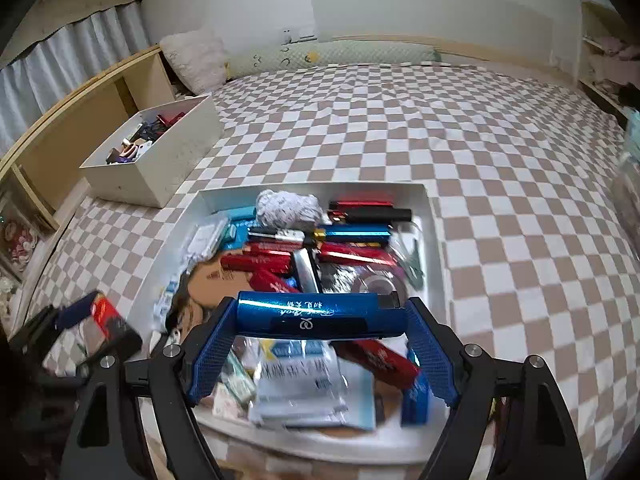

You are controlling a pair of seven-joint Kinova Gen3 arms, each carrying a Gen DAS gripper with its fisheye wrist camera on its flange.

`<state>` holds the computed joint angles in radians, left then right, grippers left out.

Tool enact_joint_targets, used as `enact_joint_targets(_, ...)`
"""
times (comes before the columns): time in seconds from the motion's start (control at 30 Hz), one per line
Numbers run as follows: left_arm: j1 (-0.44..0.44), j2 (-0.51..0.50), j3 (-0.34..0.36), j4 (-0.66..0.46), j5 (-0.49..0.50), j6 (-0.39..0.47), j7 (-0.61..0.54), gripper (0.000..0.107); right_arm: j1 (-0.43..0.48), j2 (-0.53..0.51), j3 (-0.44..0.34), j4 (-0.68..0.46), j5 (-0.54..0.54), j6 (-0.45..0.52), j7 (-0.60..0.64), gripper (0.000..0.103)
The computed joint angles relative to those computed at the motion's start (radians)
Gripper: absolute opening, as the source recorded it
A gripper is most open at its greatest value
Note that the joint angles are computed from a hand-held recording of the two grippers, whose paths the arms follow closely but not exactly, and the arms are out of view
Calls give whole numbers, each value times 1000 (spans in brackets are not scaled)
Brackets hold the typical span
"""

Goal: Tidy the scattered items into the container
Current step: 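Open the left tool over the tray while the right releases the blue case into it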

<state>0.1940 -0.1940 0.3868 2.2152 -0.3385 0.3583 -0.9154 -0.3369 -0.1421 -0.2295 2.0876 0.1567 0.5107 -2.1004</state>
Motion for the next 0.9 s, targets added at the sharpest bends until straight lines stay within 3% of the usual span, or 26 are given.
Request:
enact_joint_targets(0.37, 15, 36, -33, -1, 16, -22, -21, 81, -40, 140, 42, -105, -14, 16, 33, 83)
enact_joint_targets(0.5, 19, 56, -31, -15, -4, -23, -10, 81, -52, 153, 51, -108, -15, 6, 39, 83)
enact_joint_targets(0.63, 28, 83, -29, -27, -43, -26, 29, 81, -58, 150, 56, -97, 1, -9, 15, 98)
enact_joint_targets(0.8, 74, 133, -54, -51, -91, -26, 69, 81, -50, 141, 62, -87, -18, -10, 22, 98)
enact_joint_targets(0.9, 111, 159, -82, -65, -106, -25, 76, 81, -34, 129, 73, -74, -87, -20, 79, 98)
